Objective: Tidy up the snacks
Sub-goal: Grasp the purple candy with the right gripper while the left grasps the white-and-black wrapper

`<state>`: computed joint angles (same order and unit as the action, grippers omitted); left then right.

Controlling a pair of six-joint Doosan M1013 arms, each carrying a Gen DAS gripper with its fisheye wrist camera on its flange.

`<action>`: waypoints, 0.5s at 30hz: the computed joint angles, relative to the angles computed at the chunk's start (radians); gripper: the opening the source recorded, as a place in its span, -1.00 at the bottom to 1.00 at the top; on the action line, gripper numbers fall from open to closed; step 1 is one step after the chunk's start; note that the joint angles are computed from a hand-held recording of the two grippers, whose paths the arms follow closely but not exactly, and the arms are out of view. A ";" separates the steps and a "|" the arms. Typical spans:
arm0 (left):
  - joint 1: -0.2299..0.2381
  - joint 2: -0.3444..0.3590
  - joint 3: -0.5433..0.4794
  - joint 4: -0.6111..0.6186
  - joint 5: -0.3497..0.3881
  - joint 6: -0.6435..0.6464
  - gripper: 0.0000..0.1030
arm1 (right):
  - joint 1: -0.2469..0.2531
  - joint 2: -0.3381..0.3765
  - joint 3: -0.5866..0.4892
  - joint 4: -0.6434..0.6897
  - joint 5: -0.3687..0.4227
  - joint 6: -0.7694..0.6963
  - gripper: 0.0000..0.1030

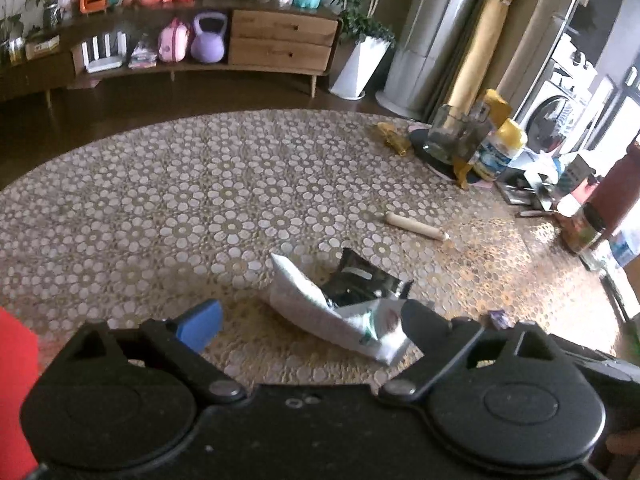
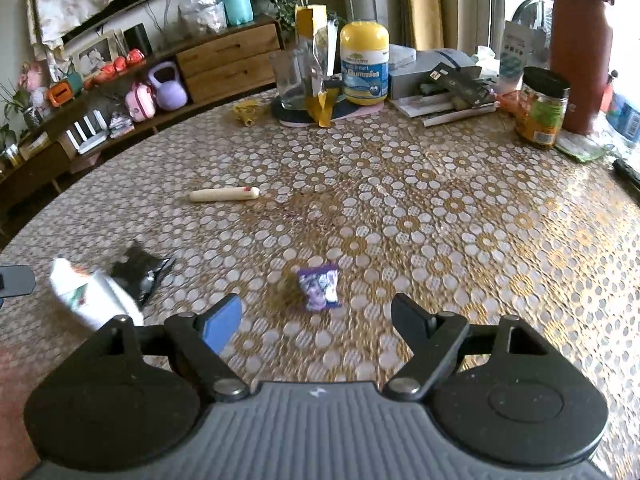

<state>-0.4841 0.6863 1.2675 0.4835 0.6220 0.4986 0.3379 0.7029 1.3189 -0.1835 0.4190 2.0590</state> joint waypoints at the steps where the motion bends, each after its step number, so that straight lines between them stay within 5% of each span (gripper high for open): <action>1: 0.003 0.009 -0.010 -0.011 0.003 0.004 0.83 | 0.000 0.008 -0.010 -0.007 0.006 0.005 0.59; 7: 0.026 0.050 -0.054 -0.130 0.004 0.058 0.62 | -0.001 0.044 -0.048 -0.023 0.017 0.008 0.59; 12: 0.037 0.063 -0.056 -0.196 -0.035 0.095 0.53 | 0.000 0.059 -0.060 -0.040 0.015 0.021 0.41; 15: 0.042 0.064 -0.054 -0.233 -0.064 0.119 0.40 | 0.005 0.058 -0.056 -0.092 0.008 0.056 0.11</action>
